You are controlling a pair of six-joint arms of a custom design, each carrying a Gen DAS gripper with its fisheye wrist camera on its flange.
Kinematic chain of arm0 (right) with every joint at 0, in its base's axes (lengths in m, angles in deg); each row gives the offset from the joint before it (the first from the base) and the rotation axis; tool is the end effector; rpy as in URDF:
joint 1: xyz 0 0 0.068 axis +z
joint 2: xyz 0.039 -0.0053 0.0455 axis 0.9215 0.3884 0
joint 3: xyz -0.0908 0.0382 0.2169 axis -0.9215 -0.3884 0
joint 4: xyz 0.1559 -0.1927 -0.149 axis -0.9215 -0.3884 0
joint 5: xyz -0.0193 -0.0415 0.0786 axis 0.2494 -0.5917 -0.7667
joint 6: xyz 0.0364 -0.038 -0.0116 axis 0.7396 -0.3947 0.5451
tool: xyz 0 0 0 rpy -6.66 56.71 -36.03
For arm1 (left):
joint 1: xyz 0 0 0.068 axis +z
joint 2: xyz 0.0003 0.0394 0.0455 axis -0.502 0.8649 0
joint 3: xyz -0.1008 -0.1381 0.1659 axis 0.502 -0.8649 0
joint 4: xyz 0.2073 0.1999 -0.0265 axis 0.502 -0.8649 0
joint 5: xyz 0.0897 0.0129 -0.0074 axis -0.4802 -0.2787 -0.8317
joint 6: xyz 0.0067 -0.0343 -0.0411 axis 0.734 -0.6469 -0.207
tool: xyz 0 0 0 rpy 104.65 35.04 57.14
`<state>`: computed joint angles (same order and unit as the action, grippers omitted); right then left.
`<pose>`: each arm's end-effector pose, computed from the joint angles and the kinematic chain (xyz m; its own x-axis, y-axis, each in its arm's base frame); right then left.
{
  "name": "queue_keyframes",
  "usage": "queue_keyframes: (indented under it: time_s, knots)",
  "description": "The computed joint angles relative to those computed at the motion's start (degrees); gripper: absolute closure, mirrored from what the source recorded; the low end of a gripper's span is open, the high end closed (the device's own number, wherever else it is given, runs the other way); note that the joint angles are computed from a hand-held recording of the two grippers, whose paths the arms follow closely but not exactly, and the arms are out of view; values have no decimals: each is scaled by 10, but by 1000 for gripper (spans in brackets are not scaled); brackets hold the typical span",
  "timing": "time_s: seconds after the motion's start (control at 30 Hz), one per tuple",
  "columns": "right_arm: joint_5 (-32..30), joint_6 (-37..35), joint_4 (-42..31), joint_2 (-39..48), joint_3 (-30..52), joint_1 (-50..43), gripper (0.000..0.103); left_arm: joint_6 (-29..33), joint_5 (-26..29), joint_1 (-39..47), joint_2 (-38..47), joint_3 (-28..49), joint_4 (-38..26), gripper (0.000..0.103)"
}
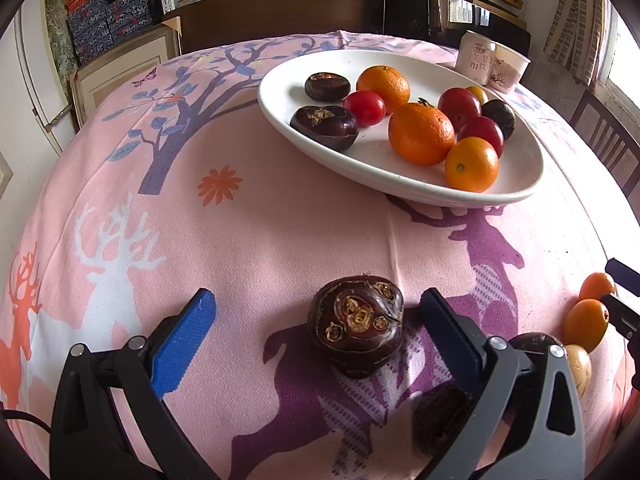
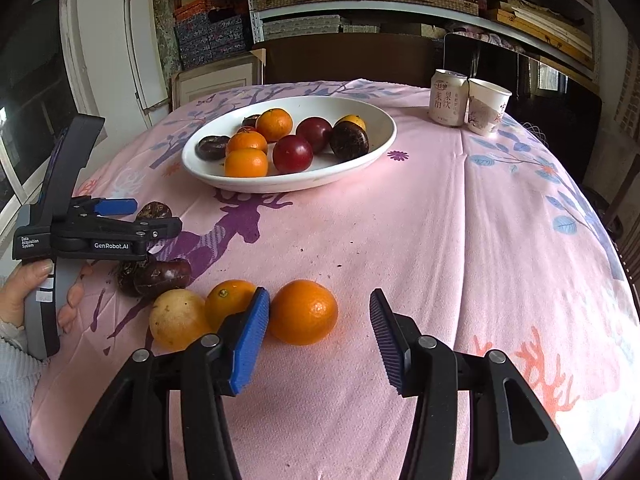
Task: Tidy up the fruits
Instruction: 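Withdraw both open grippers from the plate toward the remaining fruit, then grasp an orange with the right gripper while the left gripper grasps a dark brown fruit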
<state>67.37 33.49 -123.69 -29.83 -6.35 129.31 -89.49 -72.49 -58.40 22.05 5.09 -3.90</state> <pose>0.1023 0.1494 0.1354 -0.7117 0.0450 -0.7010 -0.0286 0.9953 0.0929 0.2307 -0.1209 0.1298 -0.7439 0.3280 -0.5823 0.3868 0.9218 0.0251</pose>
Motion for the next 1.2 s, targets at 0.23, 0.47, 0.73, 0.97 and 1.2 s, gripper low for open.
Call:
queue_keyframes:
  time_s: [0.23,0.47,0.73,0.97,1.2]
  knots:
    - [-119,-14,-40,-201,-85,-53,51,0,0,0,0,0,0,4]
    - [-81,-10,-3,-109,-51,-20,67,0,0,0,0,0,0,4]
    - [-134,-51,54,-41,-37,-62,67,0,1,1,0,0,1,4]
    - [-115,-24,36,-85,-54,-68,68,0,0,0,-1,-1,0,4]
    - [-112,-22,38,-63,-47,-65,67,2,-4,-3,-18,-10,6,4]
